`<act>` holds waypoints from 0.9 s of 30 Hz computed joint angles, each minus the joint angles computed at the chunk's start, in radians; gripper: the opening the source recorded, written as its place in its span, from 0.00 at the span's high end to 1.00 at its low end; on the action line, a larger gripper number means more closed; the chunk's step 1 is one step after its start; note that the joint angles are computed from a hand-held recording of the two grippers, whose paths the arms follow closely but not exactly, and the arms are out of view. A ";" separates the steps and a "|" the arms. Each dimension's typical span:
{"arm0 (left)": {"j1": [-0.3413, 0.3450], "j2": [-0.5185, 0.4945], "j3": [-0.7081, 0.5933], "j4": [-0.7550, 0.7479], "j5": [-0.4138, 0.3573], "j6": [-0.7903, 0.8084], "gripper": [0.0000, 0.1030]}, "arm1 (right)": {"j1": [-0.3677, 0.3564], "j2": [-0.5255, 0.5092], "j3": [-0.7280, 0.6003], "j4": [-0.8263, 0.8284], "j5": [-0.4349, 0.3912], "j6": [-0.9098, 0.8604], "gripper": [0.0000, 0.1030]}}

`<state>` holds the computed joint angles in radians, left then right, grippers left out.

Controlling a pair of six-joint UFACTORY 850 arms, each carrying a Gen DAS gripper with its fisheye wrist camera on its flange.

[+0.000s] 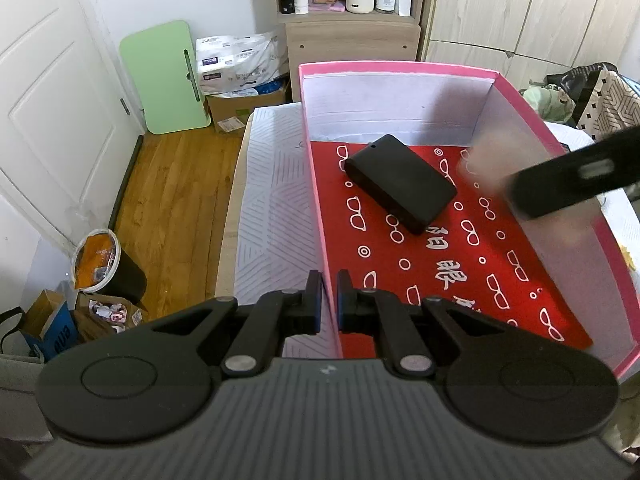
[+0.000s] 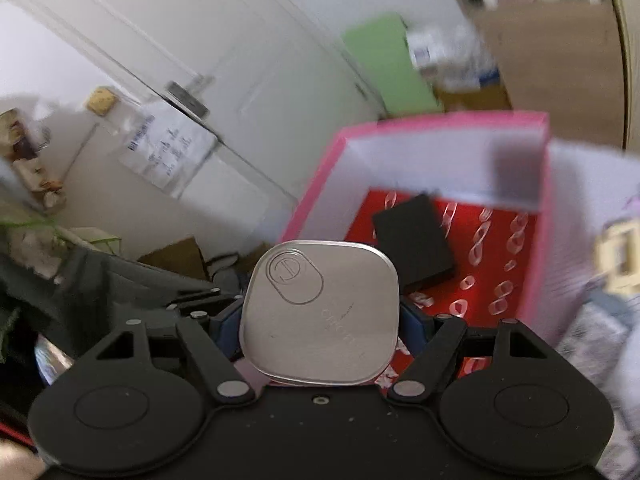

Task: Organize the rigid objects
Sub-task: 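Carry the beige speaker into the pink box and release it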

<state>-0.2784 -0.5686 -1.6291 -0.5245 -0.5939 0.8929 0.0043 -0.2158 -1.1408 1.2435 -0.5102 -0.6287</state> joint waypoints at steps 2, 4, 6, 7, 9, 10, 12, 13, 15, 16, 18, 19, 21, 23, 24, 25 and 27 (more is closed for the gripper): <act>0.002 0.000 0.000 -0.010 -0.002 0.003 0.94 | 0.010 -0.075 -0.062 -0.057 -0.029 0.098 0.23; 0.004 0.000 0.000 -0.014 -0.003 0.003 0.94 | 0.015 -0.126 -0.096 -0.036 -0.071 0.118 0.23; 0.003 0.000 0.002 -0.016 -0.002 0.003 0.94 | 0.008 -0.174 -0.122 0.022 -0.123 0.122 0.23; 0.003 0.000 0.001 -0.015 -0.002 0.001 0.94 | 0.010 -0.196 -0.137 0.040 -0.131 0.130 0.23; 0.003 0.001 0.004 -0.017 0.002 0.000 0.94 | 0.024 -0.215 -0.153 0.031 -0.085 0.155 0.23; 0.003 0.001 0.004 -0.018 0.002 0.000 0.94 | 0.036 -0.215 -0.152 0.019 -0.047 0.152 0.22; 0.003 0.001 0.005 -0.020 0.001 -0.002 0.94 | 0.048 -0.220 -0.156 0.002 -0.001 0.170 0.22; 0.003 0.001 0.004 -0.020 0.001 -0.004 0.94 | 0.044 -0.223 -0.159 0.004 -0.003 0.181 0.21; 0.003 0.001 0.005 -0.020 0.002 -0.003 0.94 | 0.038 -0.232 -0.169 0.002 -0.010 0.192 0.20; 0.003 0.001 0.005 -0.019 0.002 -0.003 0.94 | 0.039 -0.231 -0.173 -0.016 -0.003 0.206 0.19; 0.001 0.002 0.007 -0.010 0.007 -0.011 0.94 | 0.050 -0.227 -0.180 -0.103 0.024 0.269 0.16; 0.002 0.005 0.010 -0.009 0.007 -0.012 0.94 | 0.048 -0.219 -0.176 -0.142 0.023 0.289 0.16; 0.001 0.008 0.016 -0.011 0.011 -0.008 0.94 | 0.058 -0.201 -0.172 -0.241 0.030 0.357 0.15; -0.001 0.012 0.020 -0.007 0.016 -0.009 0.94 | 0.054 -0.173 -0.150 -0.252 0.036 0.354 0.14; -0.002 0.013 0.021 -0.004 0.018 -0.010 0.94 | 0.049 -0.152 -0.132 -0.216 0.039 0.312 0.14; -0.003 0.011 0.019 -0.002 0.018 -0.012 0.94 | 0.044 -0.130 -0.112 -0.173 0.040 0.260 0.14; -0.006 0.012 0.019 0.009 0.020 -0.020 0.94 | 0.042 -0.087 -0.084 -0.150 0.045 0.207 0.14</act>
<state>-0.2844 -0.5568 -1.6097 -0.5154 -0.5737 0.8734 0.0467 -0.3026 -1.2248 1.0934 -0.4648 -0.4218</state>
